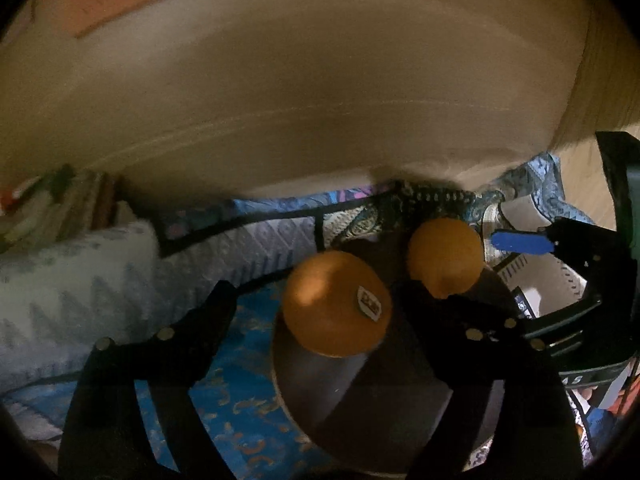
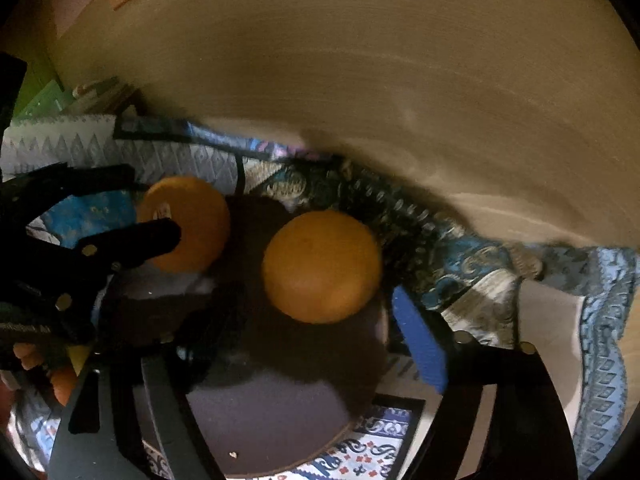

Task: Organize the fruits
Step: 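Carry both oranges onto the dark plate and open both tools, then lift both tools away from the plate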

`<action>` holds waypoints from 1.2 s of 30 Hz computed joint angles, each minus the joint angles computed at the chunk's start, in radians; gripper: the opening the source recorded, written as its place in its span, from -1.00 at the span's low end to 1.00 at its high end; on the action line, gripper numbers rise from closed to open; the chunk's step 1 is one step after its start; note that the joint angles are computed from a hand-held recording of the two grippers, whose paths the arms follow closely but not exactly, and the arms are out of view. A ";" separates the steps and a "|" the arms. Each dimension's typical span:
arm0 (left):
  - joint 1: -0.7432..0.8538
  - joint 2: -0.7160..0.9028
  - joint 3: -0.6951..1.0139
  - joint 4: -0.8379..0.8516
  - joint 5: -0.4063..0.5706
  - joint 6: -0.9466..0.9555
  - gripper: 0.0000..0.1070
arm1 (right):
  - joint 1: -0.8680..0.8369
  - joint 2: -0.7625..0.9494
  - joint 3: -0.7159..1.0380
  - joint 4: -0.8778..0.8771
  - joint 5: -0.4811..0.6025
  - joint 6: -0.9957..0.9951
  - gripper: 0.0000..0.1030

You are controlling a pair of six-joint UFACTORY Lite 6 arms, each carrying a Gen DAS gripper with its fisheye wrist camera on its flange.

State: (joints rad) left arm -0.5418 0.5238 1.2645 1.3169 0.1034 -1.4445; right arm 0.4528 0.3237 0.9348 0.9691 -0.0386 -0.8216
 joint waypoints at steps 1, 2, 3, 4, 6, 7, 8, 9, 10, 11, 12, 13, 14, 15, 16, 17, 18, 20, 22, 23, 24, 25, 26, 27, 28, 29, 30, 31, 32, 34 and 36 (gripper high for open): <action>0.001 -0.023 -0.024 0.093 0.004 -0.094 0.61 | 0.001 -0.026 -0.021 0.007 -0.006 -0.008 0.54; 0.001 -0.056 -0.057 0.194 0.009 -0.199 0.61 | 0.001 -0.055 -0.045 0.003 -0.012 -0.003 0.54; 0.000 -0.095 -0.096 0.294 0.017 -0.303 0.61 | 0.001 -0.086 -0.068 0.040 -0.014 -0.039 0.54; -0.005 -0.126 -0.127 0.376 0.031 -0.393 0.61 | 0.004 -0.128 -0.096 0.120 -0.015 -0.118 0.54; -0.006 -0.219 -0.220 0.510 0.057 -0.529 0.61 | 0.024 -0.201 -0.154 0.225 -0.035 -0.210 0.54; -0.005 -0.261 -0.259 0.556 0.066 -0.574 0.61 | 0.039 -0.248 -0.189 0.321 -0.051 -0.300 0.54; -0.011 -0.302 -0.297 0.567 0.079 -0.590 0.61 | 0.059 -0.304 -0.227 0.426 -0.074 -0.399 0.54; -0.022 -0.329 -0.326 0.595 0.096 -0.626 0.61 | 0.087 -0.340 -0.243 0.531 -0.101 -0.493 0.54; -0.027 -0.368 -0.363 0.608 0.106 -0.644 0.61 | 0.107 -0.382 -0.267 0.593 -0.124 -0.551 0.54; -0.031 -0.407 -0.401 0.621 0.113 -0.661 0.61 | 0.145 -0.415 -0.282 0.632 -0.160 -0.574 0.54; -0.037 -0.466 -0.450 0.609 0.120 -0.655 0.61 | 0.160 -0.438 -0.293 0.628 -0.177 -0.570 0.55; -0.046 -0.512 -0.489 0.593 0.127 -0.644 0.61 | 0.175 -0.463 -0.298 0.666 -0.192 -0.607 0.55; -0.059 -0.568 -0.534 0.557 0.137 -0.616 0.61 | 0.193 -0.510 -0.328 0.691 -0.210 -0.627 0.56; -0.084 -0.588 -0.557 0.547 0.160 -0.622 0.61 | 0.240 -0.566 -0.362 0.728 -0.259 -0.633 0.60; -0.096 -0.633 -0.594 0.524 0.171 -0.605 0.61 | 0.272 -0.582 -0.370 0.723 -0.273 -0.613 0.65; -0.118 -0.696 -0.646 0.487 0.190 -0.576 0.61 | 0.301 -0.614 -0.387 0.751 -0.296 -0.621 0.65; -0.150 -0.718 -0.673 0.478 0.215 -0.587 0.61 | 0.342 -0.642 -0.409 0.764 -0.324 -0.605 0.65; -0.191 -0.801 -0.748 0.424 0.237 -0.562 0.61 | 0.397 -0.632 -0.429 0.704 -0.354 -0.496 0.65; -0.238 -0.888 -0.835 0.377 0.255 -0.556 0.62 | 0.503 -0.682 -0.488 0.715 -0.436 -0.419 0.66; -0.270 -0.931 -0.880 0.347 0.271 -0.554 0.63 | 0.546 -0.673 -0.502 0.696 -0.470 -0.356 0.66; -0.311 -0.972 -0.923 0.308 0.294 -0.545 0.63 | 0.603 -0.703 -0.534 0.719 -0.524 -0.326 0.66; -0.345 -0.997 -0.956 0.285 0.313 -0.550 0.63 | 0.659 -0.732 -0.561 0.754 -0.578 -0.307 0.66; -0.390 -1.011 -0.986 0.272 0.341 -0.573 0.63 | 0.733 -0.755 -0.592 0.786 -0.645 -0.262 0.66; -0.443 -1.031 -1.023 0.246 0.374 -0.588 0.63 | 0.772 -0.747 -0.606 0.781 -0.673 -0.208 0.66; -0.489 -1.029 -1.044 0.243 0.401 -0.622 0.63 | 0.833 -0.771 -0.635 0.816 -0.713 -0.177 0.66; -0.539 -1.032 -1.071 0.228 0.428 -0.651 0.63 | 0.894 -0.788 -0.659 0.855 -0.755 -0.150 0.66; -0.585 -1.032 -1.097 0.222 0.448 -0.690 0.63 | 0.941 -0.796 -0.677 0.881 -0.786 -0.123 0.66; -0.620 -1.029 -1.118 0.221 0.458 -0.727 0.64 | 0.986 -0.803 -0.692 0.914 -0.820 -0.103 0.66; -0.652 -1.019 -1.136 0.223 0.464 -0.769 0.64 | 1.063 -0.804 -0.711 0.964 -0.873 -0.064 0.66; -0.730 -0.971 -1.162 0.237 0.493 -0.877 0.64 | 1.166 -0.803 -0.736 1.035 -0.933 -0.009 0.66; -0.787 -0.915 -1.170 0.257 0.510 -0.977 0.64 | 1.268 -0.793 -0.756 1.101 -0.973 0.058 0.66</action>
